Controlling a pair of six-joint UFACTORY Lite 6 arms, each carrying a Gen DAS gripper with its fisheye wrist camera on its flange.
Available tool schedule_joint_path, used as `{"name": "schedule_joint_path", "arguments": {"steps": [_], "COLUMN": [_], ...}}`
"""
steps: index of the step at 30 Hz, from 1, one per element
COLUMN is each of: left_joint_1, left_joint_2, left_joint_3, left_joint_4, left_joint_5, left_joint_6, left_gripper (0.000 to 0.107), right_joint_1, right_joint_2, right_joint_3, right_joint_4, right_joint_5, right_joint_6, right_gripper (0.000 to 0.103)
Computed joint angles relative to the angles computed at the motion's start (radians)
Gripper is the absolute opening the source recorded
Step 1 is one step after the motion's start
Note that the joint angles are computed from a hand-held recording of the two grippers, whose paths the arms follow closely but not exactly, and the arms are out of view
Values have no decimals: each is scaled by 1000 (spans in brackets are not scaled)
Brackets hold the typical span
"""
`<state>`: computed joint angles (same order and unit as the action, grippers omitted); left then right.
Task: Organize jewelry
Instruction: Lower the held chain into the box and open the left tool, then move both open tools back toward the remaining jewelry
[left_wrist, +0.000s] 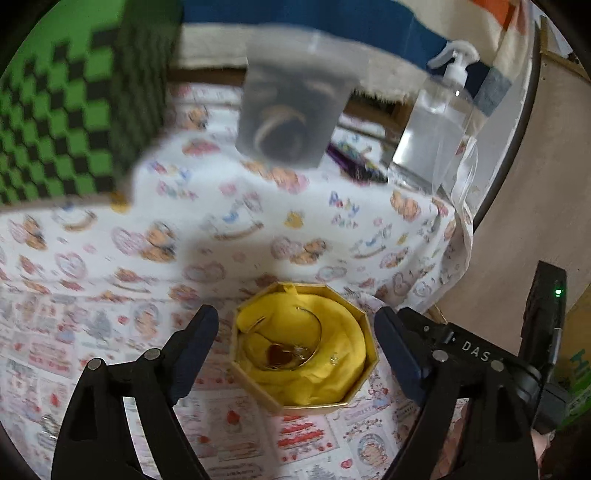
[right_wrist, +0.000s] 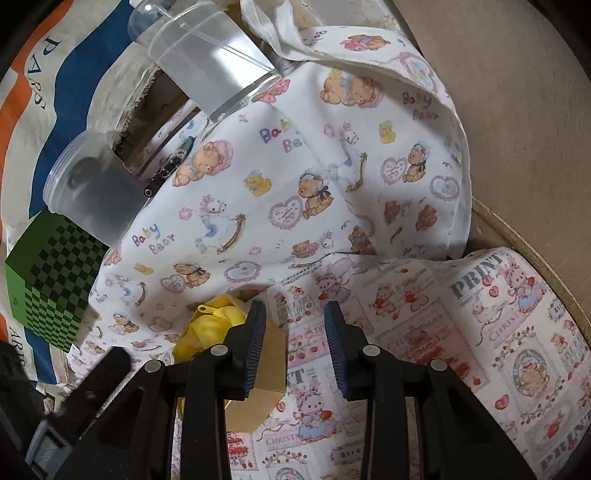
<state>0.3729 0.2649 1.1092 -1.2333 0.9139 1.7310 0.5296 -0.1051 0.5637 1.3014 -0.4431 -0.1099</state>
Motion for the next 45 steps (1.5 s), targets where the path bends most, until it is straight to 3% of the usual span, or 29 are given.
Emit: {"name": "schedule_joint_path", "arguments": {"steps": [5,10,12,17,20,26,36,45], "left_joint_1": [115,262,305,398,467,553,597,536], "left_joint_2": [-82,-147,-163,-155,-142,-74,97,255], "left_joint_3": [-28,-78,-103,-111,-115,-71,57,189], "left_joint_4": [-59,-159,-213,-251,-264,-276,-302,-258], "left_joint_5": [17,42,36,38,76,112,97,-22], "left_joint_6": [123,311,409,507,560,595,592,490], "left_gripper": [87,97,98,99,103,103,103,103], "right_joint_1": [37,122,166,213,283,366,441,450], "right_joint_2": [-9,-2,29,49,95,140,203,266], "right_joint_3": [16,70,114,154,218,287,357,414], "right_joint_4": [83,182,250,236,307,313,334,357], "right_joint_5": [-35,-115,-174,-184,-285,-354,-447,-448], "right_joint_6": [-94,-224,-317,-336,-438,-488,-527,-579], "right_gripper": [35,36,52,57,69,85,87,88]}}
